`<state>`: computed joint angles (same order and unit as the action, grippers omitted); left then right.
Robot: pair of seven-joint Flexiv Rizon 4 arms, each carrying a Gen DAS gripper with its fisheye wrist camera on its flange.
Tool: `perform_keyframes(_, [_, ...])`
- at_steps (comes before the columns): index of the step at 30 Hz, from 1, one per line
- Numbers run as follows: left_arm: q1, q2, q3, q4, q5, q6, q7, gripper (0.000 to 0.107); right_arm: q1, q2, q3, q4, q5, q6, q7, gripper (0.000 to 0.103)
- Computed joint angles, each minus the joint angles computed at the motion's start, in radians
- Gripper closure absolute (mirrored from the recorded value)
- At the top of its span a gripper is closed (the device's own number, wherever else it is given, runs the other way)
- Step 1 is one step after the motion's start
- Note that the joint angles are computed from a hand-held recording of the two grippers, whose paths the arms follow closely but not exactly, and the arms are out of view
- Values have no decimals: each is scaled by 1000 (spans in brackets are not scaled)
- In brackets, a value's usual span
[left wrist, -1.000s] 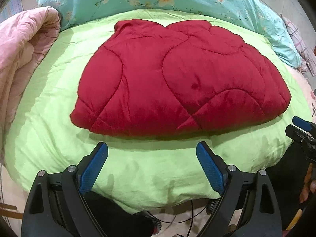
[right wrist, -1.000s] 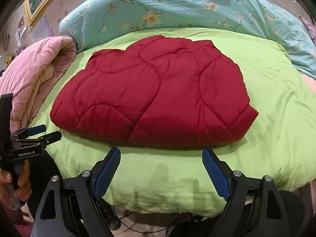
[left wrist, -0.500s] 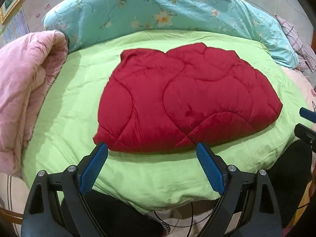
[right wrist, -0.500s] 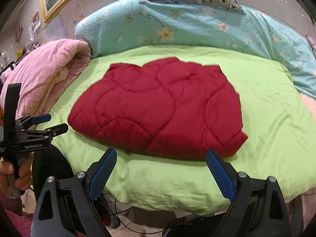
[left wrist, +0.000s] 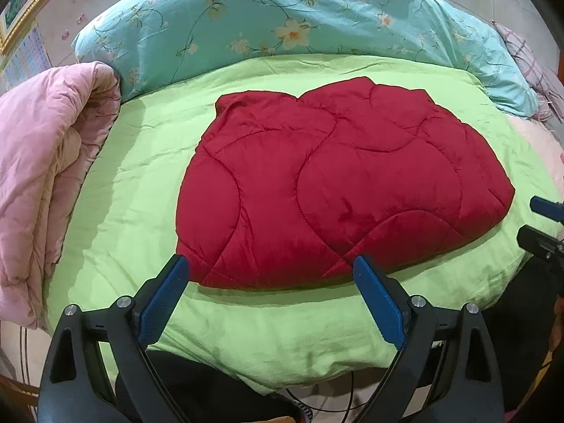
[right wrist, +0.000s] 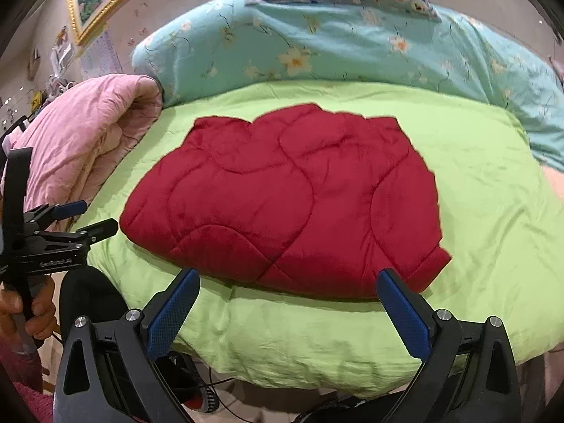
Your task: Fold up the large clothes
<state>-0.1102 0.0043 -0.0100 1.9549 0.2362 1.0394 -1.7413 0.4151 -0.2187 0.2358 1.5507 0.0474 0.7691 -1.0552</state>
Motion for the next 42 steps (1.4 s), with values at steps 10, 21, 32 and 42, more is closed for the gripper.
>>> perform_keyframes(10, [-2,-59,7,-38,2,30,-15,12,-1,-59,3,-30,25,-5,-21,2])
perform_keyframes(21, [-22,-111,17,-86,-10,63,-3,12,-6,-109,-3,-88,18,-7,-66,2])
perform_keyframes(32, [-37,-145,28,-114,-17,62,-4,12,-16,-141,-6,-121,22,-22,-87,2])
perform_keyframes(42, [-45,-158,31,-123,-27,59,4,12,-21,-153,-6,-136,31,-36,-101,2])
